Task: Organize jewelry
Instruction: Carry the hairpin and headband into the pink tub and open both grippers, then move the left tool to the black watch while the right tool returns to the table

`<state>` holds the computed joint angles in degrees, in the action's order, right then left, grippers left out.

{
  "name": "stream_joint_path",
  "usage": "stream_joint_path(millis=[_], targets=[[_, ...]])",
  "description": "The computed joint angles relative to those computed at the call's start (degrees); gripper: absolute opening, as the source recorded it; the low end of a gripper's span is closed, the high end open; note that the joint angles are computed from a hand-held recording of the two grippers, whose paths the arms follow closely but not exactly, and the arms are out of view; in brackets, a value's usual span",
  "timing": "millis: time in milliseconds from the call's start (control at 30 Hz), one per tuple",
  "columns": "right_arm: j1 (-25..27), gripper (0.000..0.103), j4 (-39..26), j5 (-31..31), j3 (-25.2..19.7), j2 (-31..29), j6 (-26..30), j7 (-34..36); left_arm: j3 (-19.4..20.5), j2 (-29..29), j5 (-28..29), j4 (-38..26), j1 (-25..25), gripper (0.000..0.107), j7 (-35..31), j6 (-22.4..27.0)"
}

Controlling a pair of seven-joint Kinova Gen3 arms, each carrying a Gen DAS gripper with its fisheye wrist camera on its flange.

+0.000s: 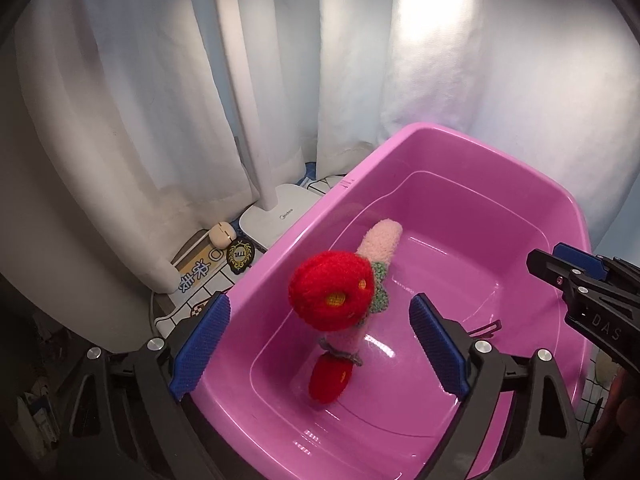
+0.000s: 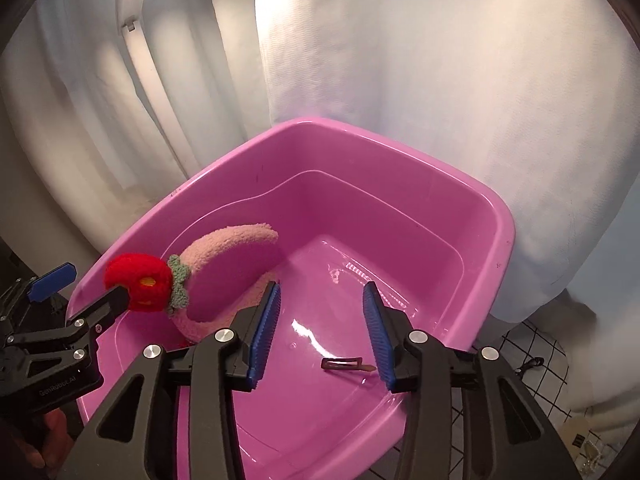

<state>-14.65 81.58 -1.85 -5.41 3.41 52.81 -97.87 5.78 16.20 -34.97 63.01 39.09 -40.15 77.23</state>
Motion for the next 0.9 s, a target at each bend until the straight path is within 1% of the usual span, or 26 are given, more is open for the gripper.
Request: stream_joint_path(millis=[133,400,533,700,833,900], targets=[[0.4,0.043,0.6,-0.4,0.3,-0.6,-0.6,-0.4,0.1,-0.5,1.3,0.6,-0.7,0.090,0.3,-0.4],[0.7,0.044,2.5,-1.1,0.1,-2.6,-2.1,-0.7,0.9,-2.5,1.6,2.4,-0.9,0.092,2.2,-1.5],[1.5,0.044,4.6,-3.4,0.5,-4.8,-3.0,0.4,1.8,-3.3,1.5,2.5,-0.6,0.092,2.7,-1.5],[2.5,0.046,9.4,-5.5,1.1,-9.6,-4.8,0.1,3.3,-4.3,-0.7,2.5,1.6,0.093,3.8,-1.8],[3.9,0.050,14.9,-7.7,2.8,-15.4,-5.7,0.5,4.5,-4.0,-1.8,1.4,4.0,0.094,3.7,-2.3],[4.9,0.050,17.5,-8.0,3.9,-18.6,-5.5,0.4,5.1,-3.8,-1.5,1.0,5.0,0.095,3.4,-3.4]])
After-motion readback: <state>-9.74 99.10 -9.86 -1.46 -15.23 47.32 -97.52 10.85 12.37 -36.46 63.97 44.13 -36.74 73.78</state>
